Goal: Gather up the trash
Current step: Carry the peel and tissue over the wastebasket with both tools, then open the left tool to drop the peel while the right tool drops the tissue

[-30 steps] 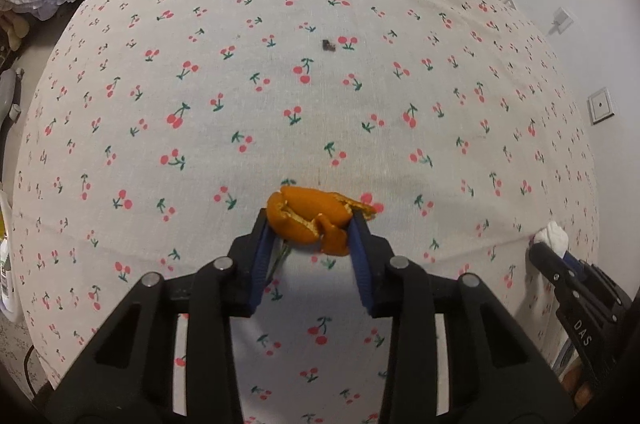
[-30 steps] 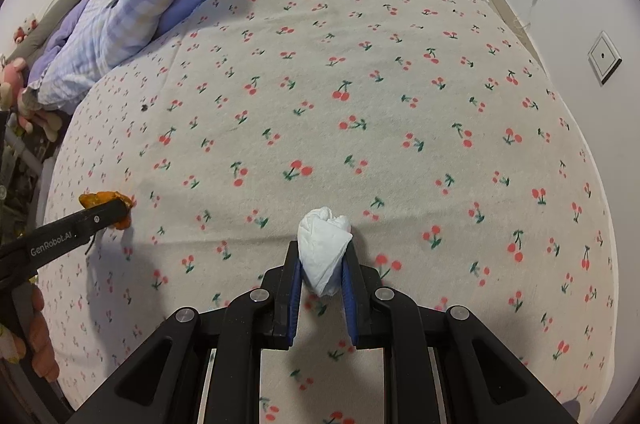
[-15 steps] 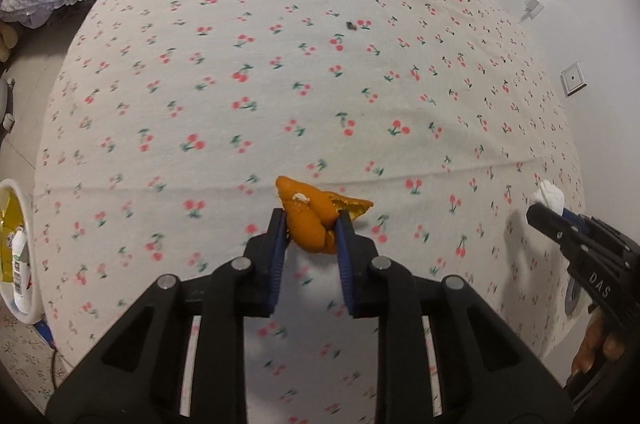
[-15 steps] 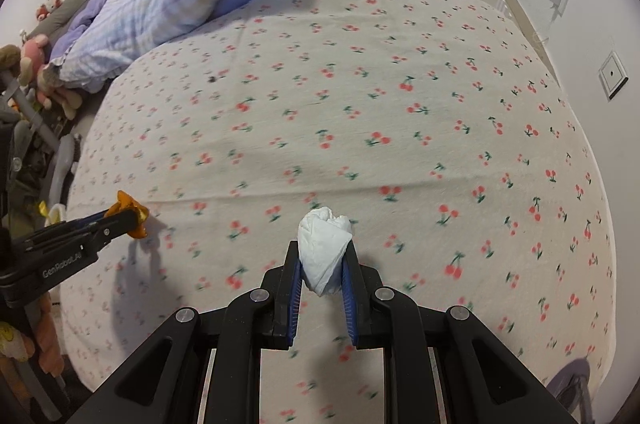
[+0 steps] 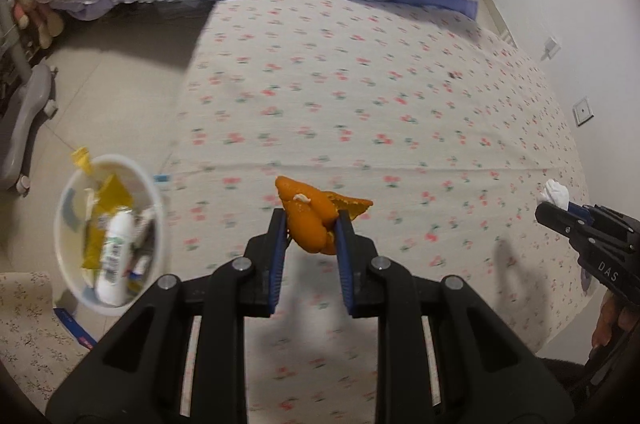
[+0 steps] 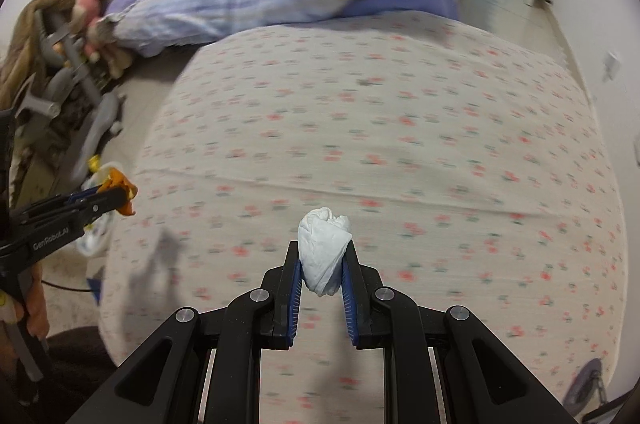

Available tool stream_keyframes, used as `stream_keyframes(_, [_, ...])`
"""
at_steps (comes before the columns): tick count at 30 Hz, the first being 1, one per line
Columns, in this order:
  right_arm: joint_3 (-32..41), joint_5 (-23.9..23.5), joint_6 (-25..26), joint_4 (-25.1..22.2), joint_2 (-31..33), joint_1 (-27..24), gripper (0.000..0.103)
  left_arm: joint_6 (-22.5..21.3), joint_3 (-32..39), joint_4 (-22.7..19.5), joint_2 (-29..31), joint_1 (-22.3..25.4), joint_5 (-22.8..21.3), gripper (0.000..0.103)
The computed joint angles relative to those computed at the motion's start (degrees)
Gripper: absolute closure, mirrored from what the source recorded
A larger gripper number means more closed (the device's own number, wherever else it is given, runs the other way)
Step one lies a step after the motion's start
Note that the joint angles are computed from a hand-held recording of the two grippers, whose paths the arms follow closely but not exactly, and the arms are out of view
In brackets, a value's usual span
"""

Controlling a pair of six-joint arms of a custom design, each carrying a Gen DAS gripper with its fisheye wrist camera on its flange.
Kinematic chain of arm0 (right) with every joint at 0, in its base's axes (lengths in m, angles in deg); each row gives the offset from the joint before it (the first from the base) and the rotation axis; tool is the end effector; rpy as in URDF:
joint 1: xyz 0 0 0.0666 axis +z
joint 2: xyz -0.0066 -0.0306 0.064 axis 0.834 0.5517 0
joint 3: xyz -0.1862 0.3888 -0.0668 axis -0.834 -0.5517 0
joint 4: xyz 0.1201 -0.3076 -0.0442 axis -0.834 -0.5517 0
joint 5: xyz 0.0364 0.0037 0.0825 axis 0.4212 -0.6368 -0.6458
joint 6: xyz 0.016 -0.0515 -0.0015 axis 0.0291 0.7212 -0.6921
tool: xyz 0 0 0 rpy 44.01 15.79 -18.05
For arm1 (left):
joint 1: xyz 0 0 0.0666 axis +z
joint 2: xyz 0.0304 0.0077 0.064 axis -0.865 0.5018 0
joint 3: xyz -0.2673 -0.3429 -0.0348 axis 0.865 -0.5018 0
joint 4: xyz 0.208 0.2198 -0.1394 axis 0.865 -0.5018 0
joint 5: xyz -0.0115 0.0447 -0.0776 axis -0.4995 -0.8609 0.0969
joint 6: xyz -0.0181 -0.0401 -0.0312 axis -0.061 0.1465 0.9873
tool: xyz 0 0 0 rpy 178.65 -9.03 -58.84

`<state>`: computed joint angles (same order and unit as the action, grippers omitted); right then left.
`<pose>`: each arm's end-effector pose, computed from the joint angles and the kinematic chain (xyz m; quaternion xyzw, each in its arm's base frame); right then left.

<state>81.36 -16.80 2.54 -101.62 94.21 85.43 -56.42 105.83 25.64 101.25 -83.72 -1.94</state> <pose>0.2985 0.1587 0.3476 0.0993 0.9683 0.0639 0.2202 0.3844 -0.1740 0.3448 0.1745 0.9602 -0.0960 0.1958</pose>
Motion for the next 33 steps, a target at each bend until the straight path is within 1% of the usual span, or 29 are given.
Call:
stream_keyframes(3, [2.83,-0.25,-0.4,1.05,3.29,3.71,0.084,-1.85,-1.89,0.92,-1.55,4.91,0.64,0.078])
stream_keyframes(6, [4.9,-1.42,-0.79,2.8,6.5,5.89,0.084,-3.15,-3.69,1.82,-2.6,10.3,2.52,0.078])
stream_keyframes(7, [5.3,-1.74,-1.12,3.23,7.24,6.4,0.084,-3.8,-4.65,2.81,-3.1,12.02,2.39,0.078])
stream_keyframes(9, [7.12,-2.62,-1.74,3.73,9.43,7.81,0.084,-4.9,-6.3,5.06,-3.67,14.79,0.64,0.078])
stream_keyframes(10, [8.26,-2.83,-1.55,3.83,10.68,8.57,0.084,-5.31,-6.53,5.24,-3.46,16.36,0.27,0.078])
stream_keyframes(13, [11.44,-3.2,-0.55,3.74,13.82,10.07,0.084,-5.38,-5.84,5.05,-2.45,21.17,1.81,0.078])
stream_keyframes(15, [14.69,-3.78,0.5,3.5,16.81,11.06,0.084,-5.78,-5.51,5.08,-1.61,23.19,2.24,0.078])
stream_keyframes(18, [18.73,-4.48,1.7,2.92,20.48,12.2,0.084,-5.72,-5.11,4.74,0.19,25.54,2.29,0.078])
stream_keyframes(22, [24.19,-6.43,2.9,2.5,25.3,13.34,0.084,-4.39,-3.99,4.48,2.55,28.51,5.81,0.077])
stream_keyframes(25, [28.36,-7.48,3.76,2.2,28.5,14.0,0.084,-5.05,-4.19,5.42,3.4,29.08,5.47,0.077])
stream_keyframes(27, [31.32,-7.99,4.53,1.92,30.7,14.47,0.084,-5.9,-3.98,5.23,4.14,29.5,5.81,0.077])
stream_keyframes(31, [34.13,-9.27,4.25,1.72,33.01,15.03,0.084,-6.85,-3.79,5.54,4.49,30.17,6.49,0.075])
stream_keyframes(32, [34.55,-9.38,4.17,1.72,33.37,15.08,0.084,-6.84,-3.72,5.5,4.53,30.3,6.63,0.073])
stream_keyframes(33, [34.87,-9.45,4.11,1.74,33.55,15.11,0.084,-6.51,-3.79,5.59,4.44,30.24,6.18,0.067])
